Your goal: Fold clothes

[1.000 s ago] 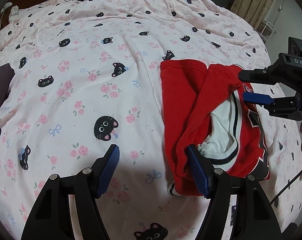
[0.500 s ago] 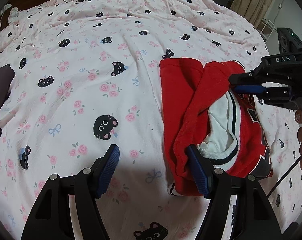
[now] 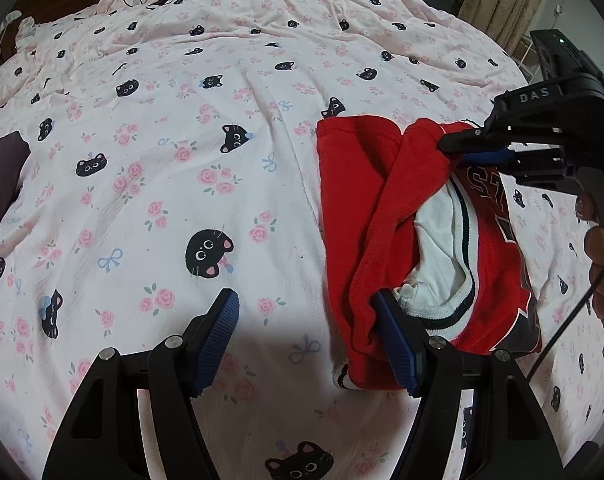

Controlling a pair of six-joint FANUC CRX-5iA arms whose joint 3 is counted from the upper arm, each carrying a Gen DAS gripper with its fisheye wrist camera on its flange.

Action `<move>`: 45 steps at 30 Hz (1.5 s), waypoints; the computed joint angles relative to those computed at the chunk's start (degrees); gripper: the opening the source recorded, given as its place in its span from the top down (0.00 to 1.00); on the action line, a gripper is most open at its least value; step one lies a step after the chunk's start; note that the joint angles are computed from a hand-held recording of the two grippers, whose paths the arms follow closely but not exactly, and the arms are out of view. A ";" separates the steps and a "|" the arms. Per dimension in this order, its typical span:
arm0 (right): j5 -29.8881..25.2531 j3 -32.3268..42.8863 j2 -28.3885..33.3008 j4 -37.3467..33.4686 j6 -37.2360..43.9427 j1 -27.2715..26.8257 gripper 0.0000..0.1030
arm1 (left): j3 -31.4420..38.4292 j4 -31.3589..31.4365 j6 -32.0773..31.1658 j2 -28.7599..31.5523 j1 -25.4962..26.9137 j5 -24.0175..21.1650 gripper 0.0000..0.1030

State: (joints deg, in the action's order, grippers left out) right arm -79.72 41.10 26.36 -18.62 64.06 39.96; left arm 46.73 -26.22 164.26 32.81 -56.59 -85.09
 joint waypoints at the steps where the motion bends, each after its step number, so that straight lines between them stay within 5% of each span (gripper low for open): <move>1: -0.12 0.67 0.38 0.39 0.04 0.30 0.95 | -0.13 0.09 0.11 -0.10 0.02 0.14 0.37; 8: -1.94 7.57 3.04 1.54 2.36 2.98 0.95 | -0.24 0.20 -0.02 -0.24 -0.05 0.20 0.37; 23: -15.40 32.02 22.49 7.31 2.92 7.25 0.92 | -0.97 1.67 -0.57 -0.45 0.07 0.94 0.37; 26: -13.29 30.18 21.81 6.15 5.23 6.85 0.86 | -1.07 1.89 -0.96 -0.48 0.05 0.88 0.37; 29: -11.33 28.59 20.63 4.87 7.17 6.24 0.64 | -1.61 2.14 -1.21 -0.84 0.07 1.03 0.36; 41: 1.86 6.06 0.30 -4.93 13.98 -0.80 0.45 | -4.50 1.39 1.39 -4.44 -0.46 1.42 0.34; 45: 5.63 -5.56 -8.04 -6.93 14.75 -2.94 0.43 | -10.38 3.69 5.29 -7.70 1.17 6.95 0.34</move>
